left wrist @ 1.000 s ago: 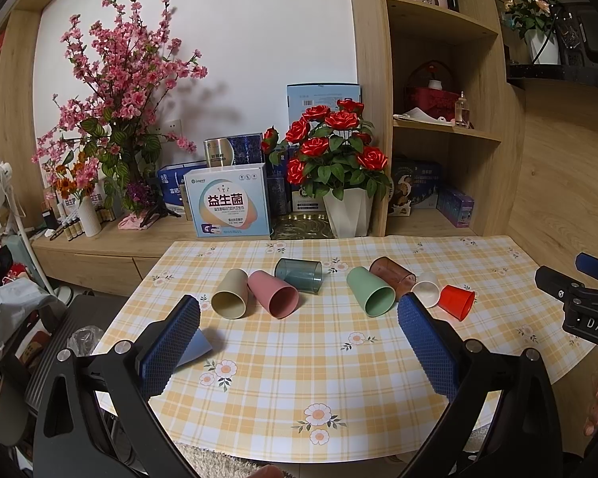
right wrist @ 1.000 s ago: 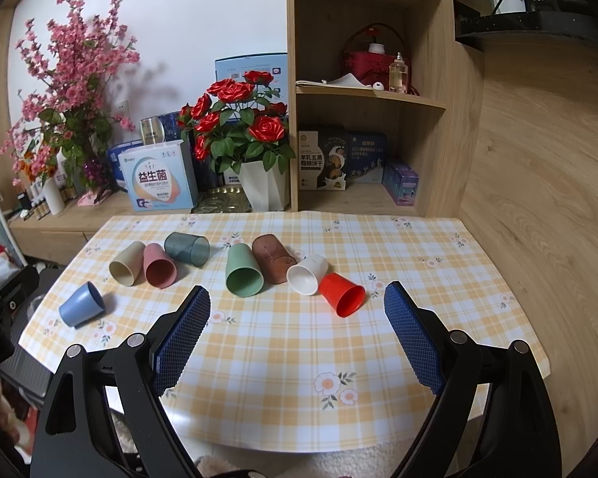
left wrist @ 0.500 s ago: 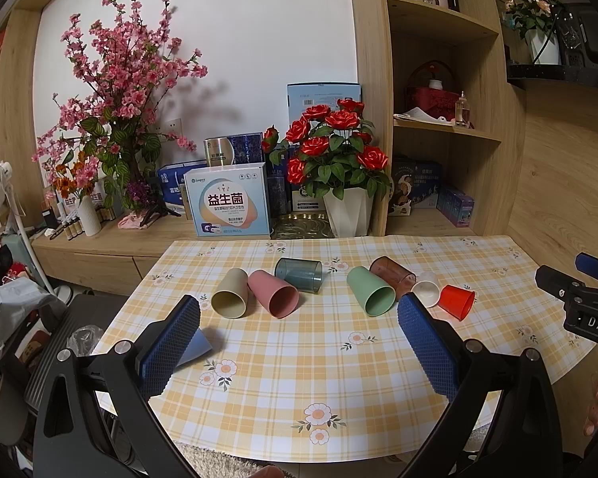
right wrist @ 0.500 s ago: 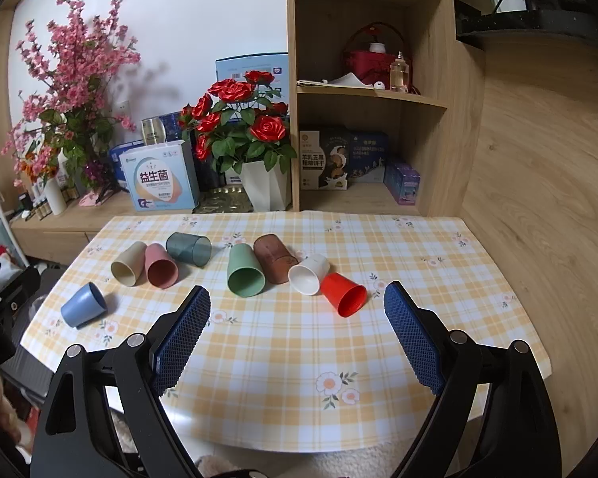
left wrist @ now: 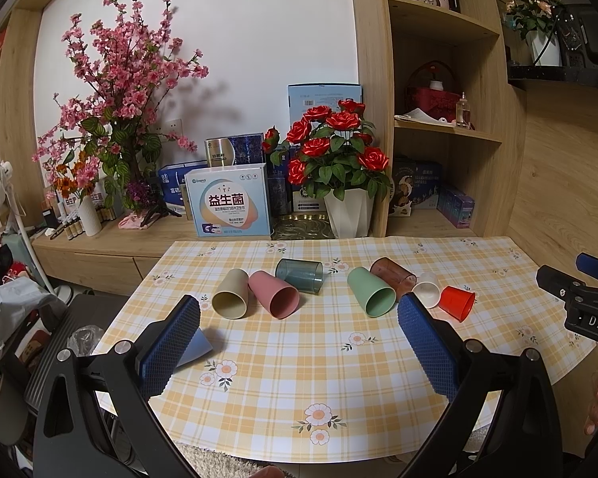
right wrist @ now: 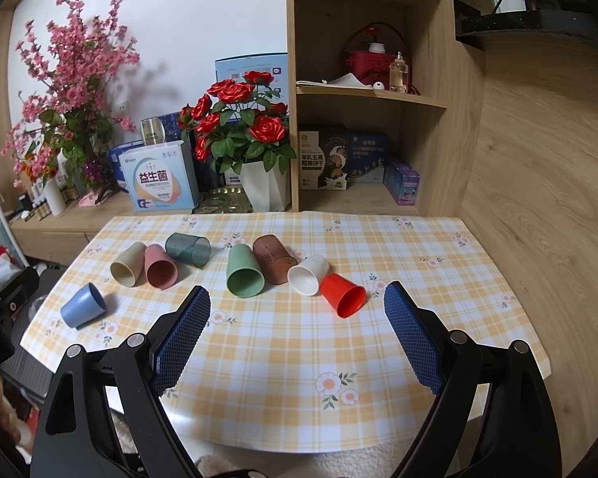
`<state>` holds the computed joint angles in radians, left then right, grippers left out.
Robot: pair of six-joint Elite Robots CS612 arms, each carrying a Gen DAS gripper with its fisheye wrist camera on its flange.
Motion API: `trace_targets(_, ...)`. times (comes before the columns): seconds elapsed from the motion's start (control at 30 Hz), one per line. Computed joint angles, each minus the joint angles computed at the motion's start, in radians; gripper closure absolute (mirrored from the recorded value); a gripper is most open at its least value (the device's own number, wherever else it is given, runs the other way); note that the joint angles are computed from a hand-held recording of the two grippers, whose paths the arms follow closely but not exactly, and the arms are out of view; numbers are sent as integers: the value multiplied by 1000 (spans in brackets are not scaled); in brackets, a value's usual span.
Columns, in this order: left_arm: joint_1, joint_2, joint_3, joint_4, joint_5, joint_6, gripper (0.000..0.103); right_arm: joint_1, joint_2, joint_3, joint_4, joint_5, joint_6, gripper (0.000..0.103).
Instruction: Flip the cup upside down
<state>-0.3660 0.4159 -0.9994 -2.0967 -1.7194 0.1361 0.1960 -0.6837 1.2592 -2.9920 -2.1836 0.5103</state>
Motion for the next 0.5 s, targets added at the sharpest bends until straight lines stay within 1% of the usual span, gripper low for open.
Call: trace_targets(0.5,0,-1,1,0,-1,-1,6,0,-1,0,4,2,1,17)
